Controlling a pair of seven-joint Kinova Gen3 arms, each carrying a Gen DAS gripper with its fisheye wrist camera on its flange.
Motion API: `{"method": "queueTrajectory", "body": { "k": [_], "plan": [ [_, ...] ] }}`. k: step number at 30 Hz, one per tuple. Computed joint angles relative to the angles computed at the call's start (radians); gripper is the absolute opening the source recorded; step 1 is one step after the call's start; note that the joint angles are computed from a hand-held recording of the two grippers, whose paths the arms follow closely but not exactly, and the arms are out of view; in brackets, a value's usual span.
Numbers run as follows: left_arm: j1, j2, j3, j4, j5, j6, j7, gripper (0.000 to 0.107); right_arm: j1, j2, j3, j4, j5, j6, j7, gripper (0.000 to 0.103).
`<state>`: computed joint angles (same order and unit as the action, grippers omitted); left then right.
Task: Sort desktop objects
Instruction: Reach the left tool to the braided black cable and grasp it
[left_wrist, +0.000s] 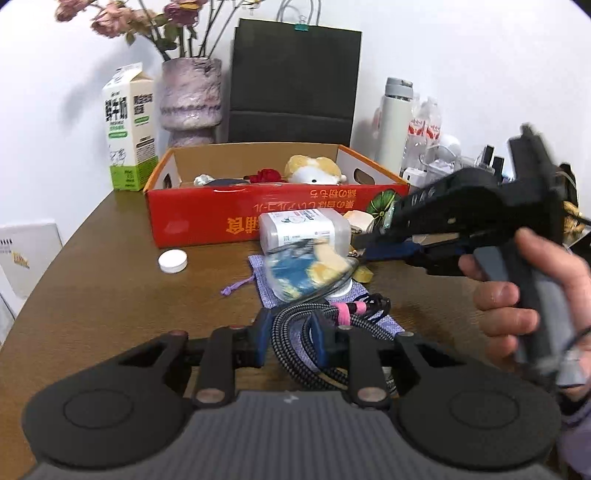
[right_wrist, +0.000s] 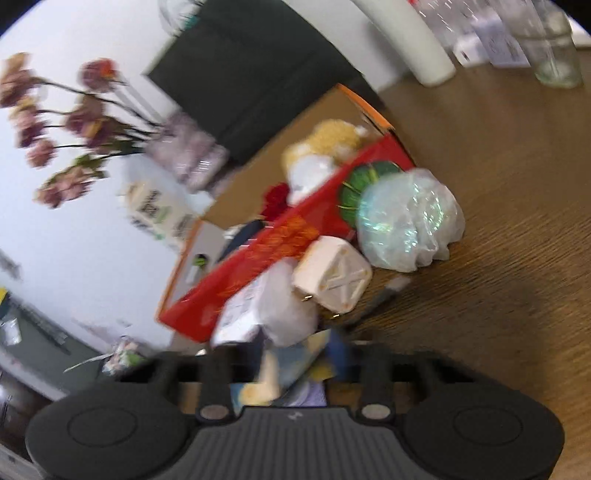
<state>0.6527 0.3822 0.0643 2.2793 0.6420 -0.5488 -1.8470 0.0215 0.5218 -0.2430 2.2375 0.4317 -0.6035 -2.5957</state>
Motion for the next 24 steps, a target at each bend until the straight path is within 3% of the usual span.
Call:
{"method": "queueTrajectory", "body": {
  "k": [1,4,5,6,8,11,12,13,14,15,17,19,21,24],
  "plan": [
    [-0.012,-0.008,0.010,0.012,-0.015,-0.004,0.025,0.023,0.004,0.006,-0.013,-0.004,-0.033,0.012,0.006,0.004],
    [-0.020,-0.034,0.024,0.049,-0.030,-0.035,0.071,0.021,0.028,0.031,-0.036,0.021,-0.067,-0.049,0.014,0.000],
    [-0.013,-0.047,0.025,0.061,-0.018,-0.052,0.078,0.004,0.002,0.023,-0.014,0.038,-0.100,-0.069,0.043,0.000],
    [-0.004,-0.061,0.018,0.072,-0.019,-0.062,0.090,0.001,-0.043,0.012,0.028,0.051,-0.129,-0.080,0.066,0.000],
    [-0.030,-0.084,0.050,0.102,-0.048,-0.107,0.116,0.001,-0.117,-0.016,0.089,0.091,-0.203,-0.128,0.132,0.000],
    [-0.009,-0.088,0.041,0.110,-0.021,-0.139,0.078,0.003,-0.153,-0.043,0.109,0.142,-0.273,-0.201,0.217,0.000],
    [-0.026,-0.085,0.050,0.104,-0.033,-0.118,0.070,0.006,-0.163,-0.051,0.106,0.151,-0.314,-0.209,0.258,0.000],
    [-0.047,-0.078,0.055,0.098,-0.062,-0.088,0.073,0.020,-0.190,-0.065,0.119,0.158,-0.354,-0.202,0.295,0.001],
    [-0.049,-0.069,0.045,0.088,-0.074,-0.052,0.075,0.051,-0.218,-0.081,0.134,0.161,-0.383,-0.178,0.336,0.007],
    [-0.032,-0.052,0.022,0.075,-0.070,-0.026,0.069,0.063,-0.228,-0.094,0.139,0.164,-0.401,-0.159,0.372,0.010],
    [0.011,-0.018,-0.016,0.067,-0.058,-0.020,0.058,0.069,-0.304,-0.111,0.204,0.188,-0.424,-0.150,0.452,0.020],
    [-0.019,-0.006,0.007,0.068,-0.107,-0.006,0.107,0.076,-0.348,-0.132,0.238,0.212,-0.441,-0.114,0.533,0.031],
    [-0.108,-0.016,0.091,0.097,-0.186,-0.031,0.189,0.087,-0.321,-0.145,0.208,0.254,-0.410,-0.137,0.579,0.033],
    [-0.227,-0.015,0.230,0.145,-0.308,-0.120,0.302,0.086,-0.252,-0.122,0.129,0.316,-0.398,-0.254,0.606,0.038]
  ]
}}
